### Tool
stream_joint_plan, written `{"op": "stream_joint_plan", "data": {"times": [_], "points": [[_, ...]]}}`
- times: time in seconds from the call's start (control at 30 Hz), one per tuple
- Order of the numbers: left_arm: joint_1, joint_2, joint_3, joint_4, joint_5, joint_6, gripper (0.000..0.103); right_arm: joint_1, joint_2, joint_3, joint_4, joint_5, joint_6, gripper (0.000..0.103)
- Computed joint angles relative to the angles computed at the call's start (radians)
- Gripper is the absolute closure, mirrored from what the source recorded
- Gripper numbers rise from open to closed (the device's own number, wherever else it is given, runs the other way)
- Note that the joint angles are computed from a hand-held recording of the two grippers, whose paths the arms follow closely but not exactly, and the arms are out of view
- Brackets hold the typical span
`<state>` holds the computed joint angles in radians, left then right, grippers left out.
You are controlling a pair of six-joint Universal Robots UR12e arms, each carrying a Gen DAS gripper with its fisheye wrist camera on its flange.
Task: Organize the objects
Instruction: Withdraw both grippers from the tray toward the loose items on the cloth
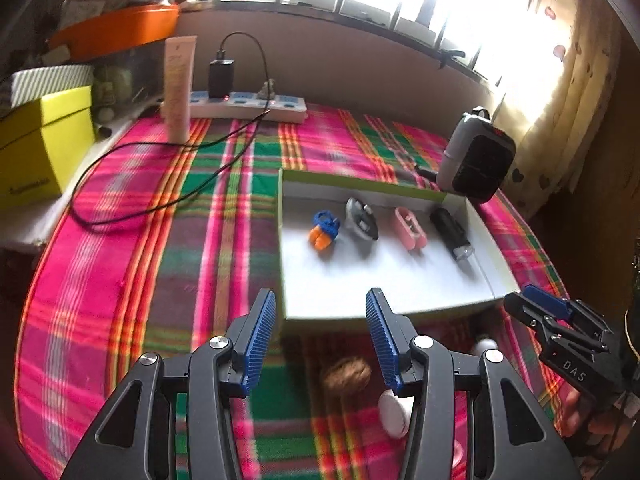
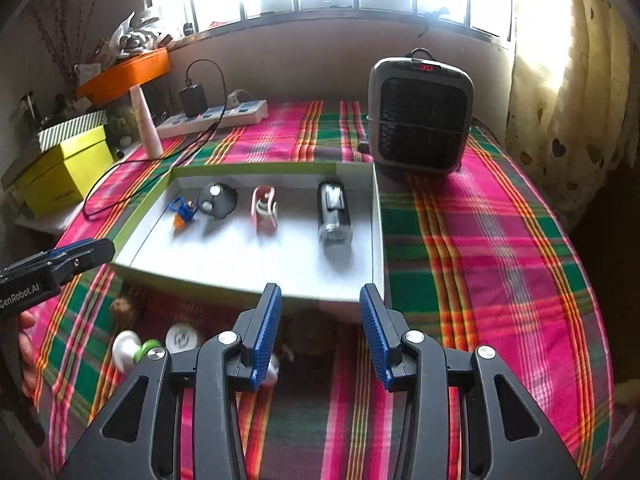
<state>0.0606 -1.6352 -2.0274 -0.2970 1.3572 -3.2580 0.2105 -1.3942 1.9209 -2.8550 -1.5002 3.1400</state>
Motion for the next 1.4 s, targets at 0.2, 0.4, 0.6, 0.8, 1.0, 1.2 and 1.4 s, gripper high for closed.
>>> {"op": "stream_joint_plan", "data": {"times": [0.2,0.4,0.6,0.8,1.0,1.2,1.4], "points": [[0.016,0.020,-0.034,-0.001,-0.016,-0.017,0.057,0.000,-0.015,0.032,-0.008,0.028,-0.004,0.061],[0.036,0.026,-0.055,0.001,-0.076,-0.023,0.057,-0.003,-0.029,0.059,-0.019,0.053,-0.001,0.061],[0.035,0.023,-0.061,-0.009,-0.116,-0.013,0.057,-0.007,-0.034,0.072,-0.023,0.075,0.002,0.061],[0.026,0.014,-0.053,-0.030,-0.119,0.000,0.055,-0.007,-0.036,0.078,-0.012,0.084,-0.005,0.061],[0.016,0.003,-0.041,-0.046,-0.111,0.014,0.054,-0.003,-0.035,0.078,-0.003,0.086,-0.012,0.060],[0.010,-0.006,-0.033,-0.058,-0.100,0.016,0.054,-0.001,-0.033,0.074,0.006,0.083,-0.017,0.057],[0.013,-0.007,-0.035,-0.051,-0.107,0.011,0.054,0.009,-0.023,0.059,0.019,0.060,-0.021,0.057]]}}
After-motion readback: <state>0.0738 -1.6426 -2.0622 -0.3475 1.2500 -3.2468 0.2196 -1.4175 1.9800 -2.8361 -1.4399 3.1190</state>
